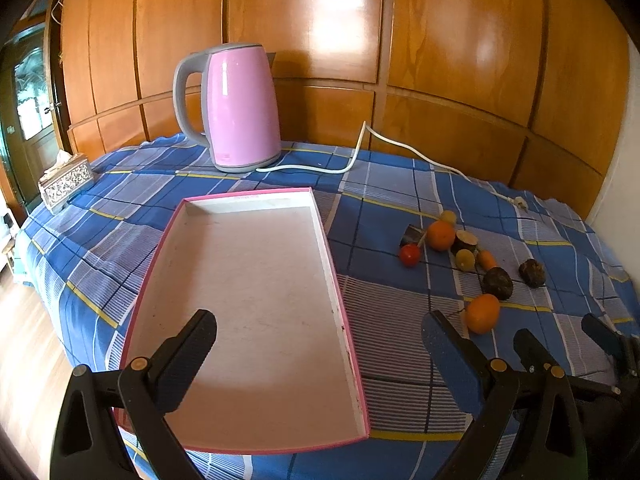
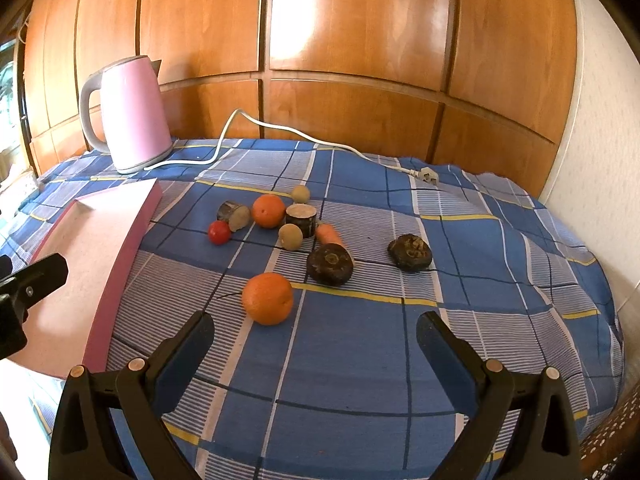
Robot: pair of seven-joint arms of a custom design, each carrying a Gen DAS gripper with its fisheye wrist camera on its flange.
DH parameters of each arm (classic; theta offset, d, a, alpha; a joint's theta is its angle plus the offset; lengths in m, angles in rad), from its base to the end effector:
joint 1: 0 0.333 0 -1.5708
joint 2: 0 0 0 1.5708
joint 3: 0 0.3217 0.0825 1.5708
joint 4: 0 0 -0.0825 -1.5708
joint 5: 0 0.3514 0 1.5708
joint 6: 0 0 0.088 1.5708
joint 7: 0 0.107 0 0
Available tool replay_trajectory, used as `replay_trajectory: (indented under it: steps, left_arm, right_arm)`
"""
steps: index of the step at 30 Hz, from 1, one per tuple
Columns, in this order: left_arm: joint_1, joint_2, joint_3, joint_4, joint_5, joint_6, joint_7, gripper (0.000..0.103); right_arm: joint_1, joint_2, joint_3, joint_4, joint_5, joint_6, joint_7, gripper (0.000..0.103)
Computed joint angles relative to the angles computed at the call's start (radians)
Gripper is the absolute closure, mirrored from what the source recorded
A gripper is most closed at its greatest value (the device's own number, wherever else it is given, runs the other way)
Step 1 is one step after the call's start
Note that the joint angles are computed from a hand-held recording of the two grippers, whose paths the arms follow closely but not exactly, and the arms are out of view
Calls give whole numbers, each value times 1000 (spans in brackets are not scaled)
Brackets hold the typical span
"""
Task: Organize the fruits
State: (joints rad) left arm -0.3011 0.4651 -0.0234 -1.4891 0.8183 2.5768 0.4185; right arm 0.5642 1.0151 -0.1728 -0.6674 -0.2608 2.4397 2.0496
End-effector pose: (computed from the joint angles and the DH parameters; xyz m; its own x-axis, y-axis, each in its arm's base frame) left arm 0.6669 -0.2339 0.4882 0.2460 -0.9684 0.0400 -0.6320 -0.1916 -0.7509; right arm 0.7145 0.3860 0.4623 0.1583 -0.9856 0.0601 -0.6542 -0.1503 -0.7412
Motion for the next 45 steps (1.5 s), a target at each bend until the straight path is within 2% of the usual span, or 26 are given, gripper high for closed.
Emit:
replay_trajectory:
  steps: [16, 28, 36, 39, 45]
  left_arm:
    - [-9, 5, -4, 12, 2, 1, 30, 0]
    - [-4, 35, -23, 50, -58, 18, 128, 0]
    - [42, 90, -91, 113, -249, 46, 331, 0]
    - [55, 134, -124, 176, -348, 15, 436, 0]
    - [43, 241, -136, 362, -471, -91, 582, 0]
  right_arm:
    - [-4, -38, -2, -78, 2, 45, 22, 0]
    - [-14, -49, -1, -101, 9, 44, 43, 0]
    - [-34, -59, -11, -126, 10, 26, 86, 0]
    - [-45, -62, -16, -134, 6, 3, 104, 0]
    - [-65, -68, -29, -148, -11, -55, 147, 0]
